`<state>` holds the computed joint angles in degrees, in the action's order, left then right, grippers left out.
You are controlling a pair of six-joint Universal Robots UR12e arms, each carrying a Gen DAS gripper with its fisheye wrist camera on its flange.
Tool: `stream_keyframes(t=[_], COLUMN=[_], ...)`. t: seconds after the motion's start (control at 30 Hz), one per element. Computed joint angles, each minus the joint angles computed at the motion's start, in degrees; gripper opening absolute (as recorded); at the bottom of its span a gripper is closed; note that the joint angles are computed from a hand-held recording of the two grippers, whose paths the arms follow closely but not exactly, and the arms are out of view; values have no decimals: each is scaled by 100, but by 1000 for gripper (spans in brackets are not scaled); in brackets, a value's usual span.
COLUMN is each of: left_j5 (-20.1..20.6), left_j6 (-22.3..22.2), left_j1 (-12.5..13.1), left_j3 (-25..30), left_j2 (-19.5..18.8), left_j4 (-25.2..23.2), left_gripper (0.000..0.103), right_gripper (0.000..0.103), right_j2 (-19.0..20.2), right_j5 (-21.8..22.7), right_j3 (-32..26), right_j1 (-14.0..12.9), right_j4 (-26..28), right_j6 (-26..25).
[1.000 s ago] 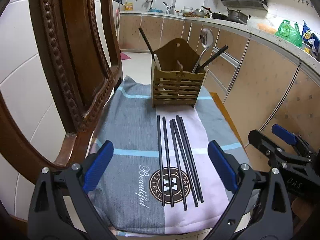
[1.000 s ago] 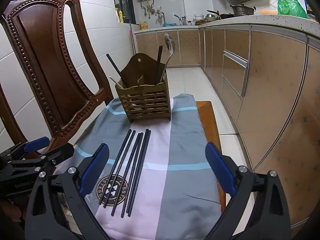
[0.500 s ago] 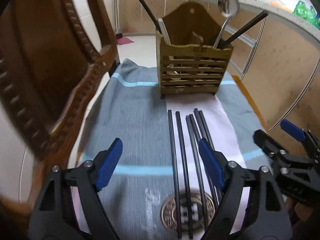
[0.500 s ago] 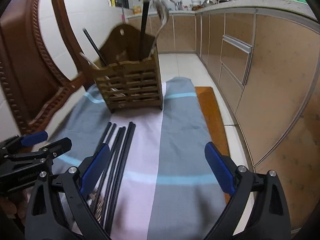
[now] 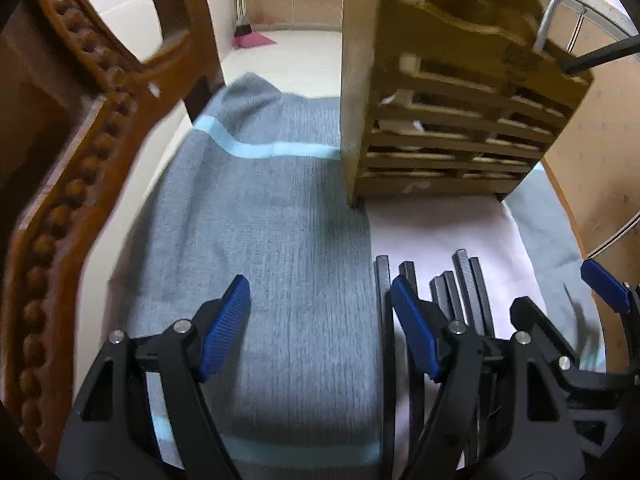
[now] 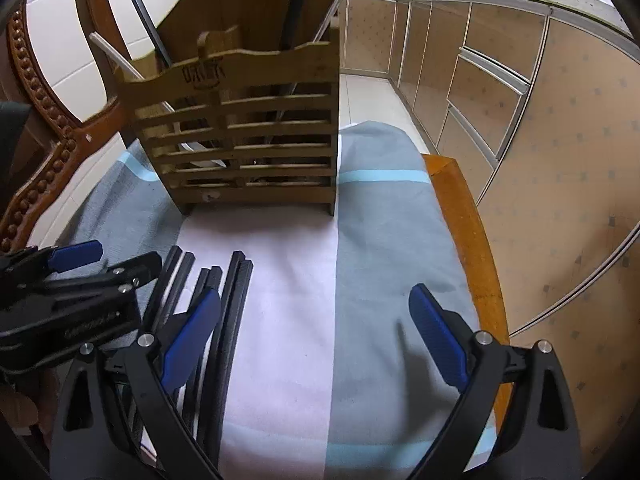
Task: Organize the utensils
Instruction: 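Close the left gripper on a black chopstick while the right gripper grasps chopsticks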
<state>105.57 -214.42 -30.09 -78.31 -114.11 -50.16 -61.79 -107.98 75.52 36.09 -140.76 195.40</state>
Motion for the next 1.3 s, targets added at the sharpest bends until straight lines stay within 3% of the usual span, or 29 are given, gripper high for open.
stream_keyframes(t=[0.3, 0.53, 0.7, 0.87, 1.07, 1.17, 1.3], left_j5=[93, 104, 49, 20, 84, 81, 118], left_j6=[-39, -71, -57, -41, -31, -26, 42], left_j1=[9, 94, 147, 176, 144, 151, 132], left_j3=[118, -29, -30, 42, 80, 101, 185], left_j2=[-102, 2, 18, -13, -42, -77, -154], left_j4=[-180, -71, -48, -114, -161, -148, -150], left_gripper=[73, 52, 40, 39, 39, 39, 36], right_gripper=[93, 93, 89, 89, 88, 75, 39], right_j2=[230, 372, 438, 537, 604, 572, 594], right_j5=[-123, -425, -571, -398, -678, -321, -138], right_j3=[-319, -443, -547, -770, -885, -875, -949], right_j1=[-58, 99, 111, 93, 116, 38, 70], right_j4=[335, 393, 454, 731, 917, 923, 956], right_j6=[13, -402, -341, -398, -467, -365, -606])
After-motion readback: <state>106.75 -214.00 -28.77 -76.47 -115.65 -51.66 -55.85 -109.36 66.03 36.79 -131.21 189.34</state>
